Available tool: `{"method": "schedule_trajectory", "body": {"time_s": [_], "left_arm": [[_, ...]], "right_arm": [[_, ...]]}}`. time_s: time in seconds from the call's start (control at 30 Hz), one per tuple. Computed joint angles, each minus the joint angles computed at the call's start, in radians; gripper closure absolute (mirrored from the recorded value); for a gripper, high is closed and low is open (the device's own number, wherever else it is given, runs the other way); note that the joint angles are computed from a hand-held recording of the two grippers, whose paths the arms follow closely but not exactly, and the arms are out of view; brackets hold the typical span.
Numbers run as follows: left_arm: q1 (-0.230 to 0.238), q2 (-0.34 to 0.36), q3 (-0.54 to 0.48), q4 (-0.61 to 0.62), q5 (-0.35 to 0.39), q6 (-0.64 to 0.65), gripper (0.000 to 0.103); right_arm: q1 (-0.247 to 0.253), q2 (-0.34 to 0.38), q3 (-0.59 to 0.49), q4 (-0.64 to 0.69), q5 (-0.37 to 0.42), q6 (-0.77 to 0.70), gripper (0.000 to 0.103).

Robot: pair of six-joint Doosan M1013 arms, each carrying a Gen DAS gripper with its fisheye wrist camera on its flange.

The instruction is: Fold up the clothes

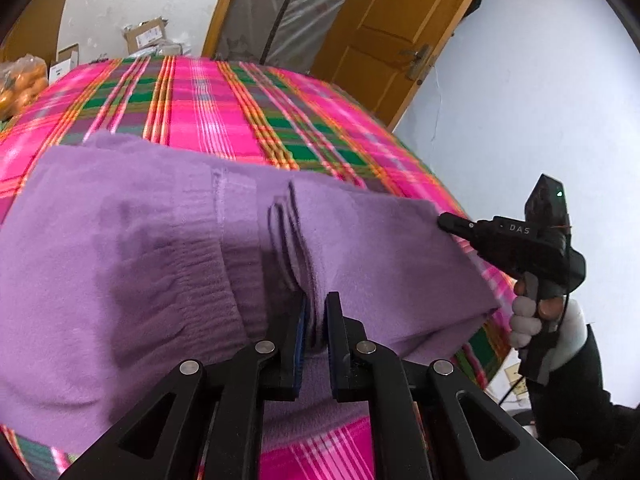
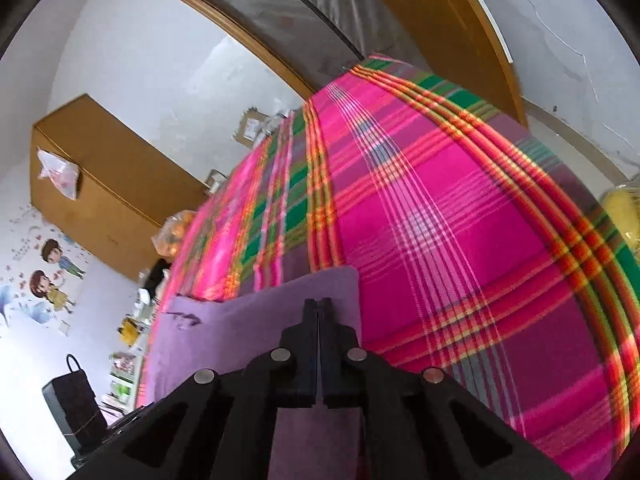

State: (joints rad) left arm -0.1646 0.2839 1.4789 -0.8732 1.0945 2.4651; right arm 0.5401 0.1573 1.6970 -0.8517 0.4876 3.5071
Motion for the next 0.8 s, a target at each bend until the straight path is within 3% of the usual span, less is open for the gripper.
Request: {"method": "schedule_trajectory", "body": {"time_s": [0.1, 0.17, 0.3, 0.37, 0.53, 0.7, 0.8], "left_arm": [[0.007, -0.015, 0.005, -0.035, -0.021, 0.031, 0.094], [0.004, -0.017, -0.001, -0.059, -0.034, 0.047, 0.094], [-0.023, -0.003, -0.027, -0.067, -0.052, 0.060, 0.092], [-0.052, 0.008, -0.037, -0.021, -0.095, 0.043, 0.092], [-0.099, 0.071, -0.094, 0.142, -0.115, -0.104, 0.093], [-0.087, 0.064, -0.072, 0.090, -0.119, -0.051, 0.092], [-0.071, 0.049, -0.048, 0.052, -0.113, -0.005, 0.092]], "right_arm": [[0.008, 0.008, -0.021, -0.034, 0.001, -0.014, 0.101], [0.005, 0.025, -0.049, 0.013, 0.021, -0.075, 0.099], [-0.013, 0.041, -0.070, 0.115, 0.038, -0.165, 0.099], [-0.028, 0.046, -0.066, 0.158, 0.033, -0.161, 0.101], [-0.044, 0.025, -0.008, 0.080, -0.047, 0.010, 0.103], [-0.011, -0.008, 0.025, -0.068, -0.071, 0.071, 0.100], [0.044, -0.017, 0.032, -0.186, -0.007, 0.085, 0.100]]}}
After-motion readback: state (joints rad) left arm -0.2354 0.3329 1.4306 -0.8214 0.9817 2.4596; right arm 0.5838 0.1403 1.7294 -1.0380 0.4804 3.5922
